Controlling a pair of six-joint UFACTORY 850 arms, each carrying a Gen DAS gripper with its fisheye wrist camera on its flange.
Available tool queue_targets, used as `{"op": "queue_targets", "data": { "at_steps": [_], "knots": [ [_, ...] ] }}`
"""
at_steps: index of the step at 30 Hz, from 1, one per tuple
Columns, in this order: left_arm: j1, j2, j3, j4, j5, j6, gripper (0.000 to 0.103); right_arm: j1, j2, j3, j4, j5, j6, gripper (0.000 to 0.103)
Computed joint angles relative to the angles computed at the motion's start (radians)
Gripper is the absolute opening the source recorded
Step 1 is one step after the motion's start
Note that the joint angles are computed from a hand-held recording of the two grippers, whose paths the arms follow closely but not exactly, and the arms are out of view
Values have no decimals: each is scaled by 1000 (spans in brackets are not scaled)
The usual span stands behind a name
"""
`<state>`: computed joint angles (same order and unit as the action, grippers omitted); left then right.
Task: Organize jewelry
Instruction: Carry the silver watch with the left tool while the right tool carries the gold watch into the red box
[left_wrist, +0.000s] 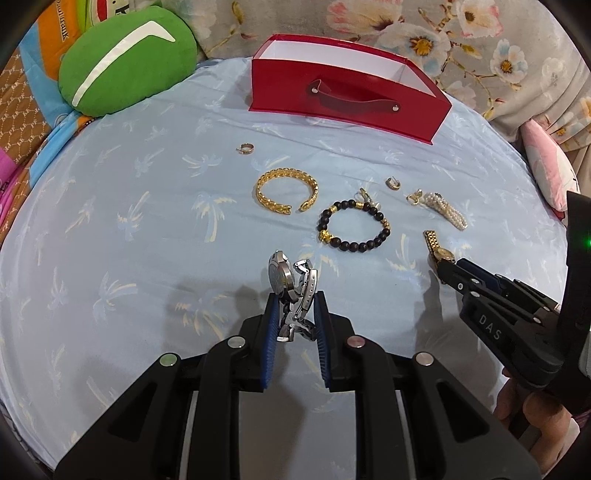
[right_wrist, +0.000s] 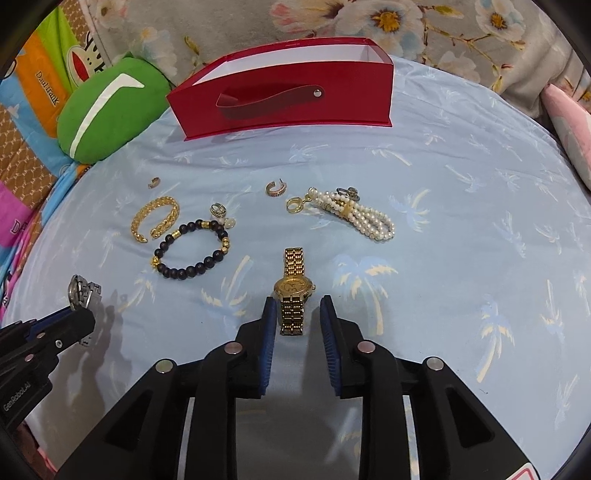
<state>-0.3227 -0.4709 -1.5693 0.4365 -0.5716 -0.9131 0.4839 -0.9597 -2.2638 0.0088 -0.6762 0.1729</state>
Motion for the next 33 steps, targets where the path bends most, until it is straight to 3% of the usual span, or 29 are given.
{"op": "queue_targets", "data": {
  "at_steps": [5,7,9,24,30,33],
  "knots": [
    [4,-4,-1,-1,-1,-2,18,4,-39,-60,-12,-16,4,30],
    [6,-8,-3,-5,-2,0,18,4,-54,-85,-9,-25,6,23],
    [7,-10,-4,-10,0,6,18,1,-53,-84,6,-21,2,23],
    [2,-3,-42,75,16,-35,18,-3,48,-9,45,85,-32,23],
    [8,-17,-104,145,23,-63,18,-8,27,-98,68,79,-63,23],
    [16,-38,-155,156,26,-50,18,-15,-37,-234,90,33,-85,23]
  ]
}}
